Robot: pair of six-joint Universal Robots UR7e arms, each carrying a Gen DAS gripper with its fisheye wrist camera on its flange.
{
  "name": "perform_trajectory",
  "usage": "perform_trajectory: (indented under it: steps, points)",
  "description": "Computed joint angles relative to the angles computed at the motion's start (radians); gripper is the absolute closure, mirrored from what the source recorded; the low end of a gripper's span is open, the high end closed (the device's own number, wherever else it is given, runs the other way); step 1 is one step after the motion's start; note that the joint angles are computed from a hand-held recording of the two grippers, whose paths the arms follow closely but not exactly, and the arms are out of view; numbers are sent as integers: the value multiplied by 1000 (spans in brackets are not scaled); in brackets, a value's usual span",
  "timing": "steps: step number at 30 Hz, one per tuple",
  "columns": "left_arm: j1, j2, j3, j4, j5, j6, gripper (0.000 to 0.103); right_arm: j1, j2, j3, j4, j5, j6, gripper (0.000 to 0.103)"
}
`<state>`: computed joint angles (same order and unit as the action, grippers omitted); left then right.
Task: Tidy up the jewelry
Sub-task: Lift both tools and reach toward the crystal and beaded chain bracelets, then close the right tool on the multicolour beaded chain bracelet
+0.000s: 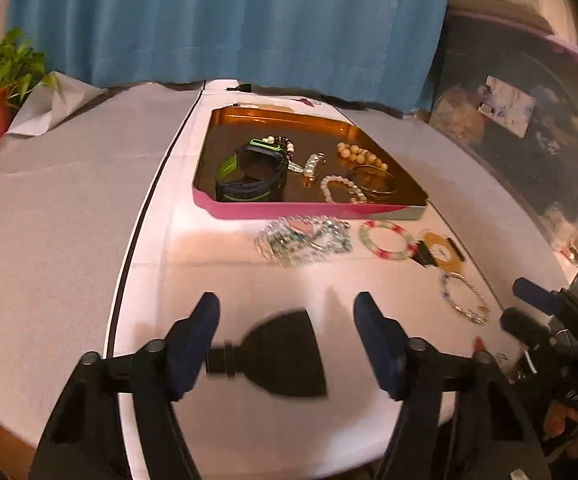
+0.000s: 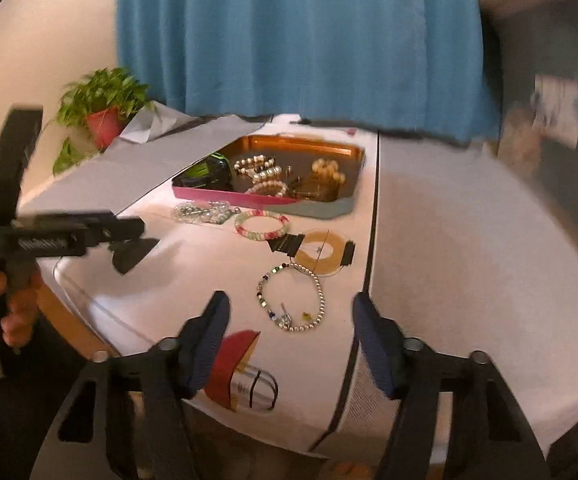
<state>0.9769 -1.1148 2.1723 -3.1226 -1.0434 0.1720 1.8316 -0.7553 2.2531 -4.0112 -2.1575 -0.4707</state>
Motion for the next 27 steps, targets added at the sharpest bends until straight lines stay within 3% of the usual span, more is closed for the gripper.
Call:
perform_trajectory:
  steps: [2,4,5,7,9,14,16,23,27]
  points:
    - [10,20,-27,-13,-10,33,45,-16,10,-14,-15,4,-10,50]
    - [30,29,-55,-6,-53,38,54,-39,-1,-23,29,16,24,70]
    - [43,35,-69,-1,-72,21,55,-44,-2,-26,39,17,35,73]
    - [66,43,-92,18,-107,-24,79,-50,6,-43,51,-12,37,76]
    - [81,48,-110,44,-138,-44,89,-52,13,-50,46,-29,31,81]
    - [82,76,-138,21,-124,-16,90,-57,2,-45,49,2,26,82]
    - [89,93,-165,66,-120,-21,90,-57,3,-50,69,10,24,82]
    - [93,94,-161,62,-121,-16,96,-31,66,-103,49,-53,-79,82]
    - [101,66,-145,66,-109,-56,99,-30,71,-105,38,-61,-80,100]
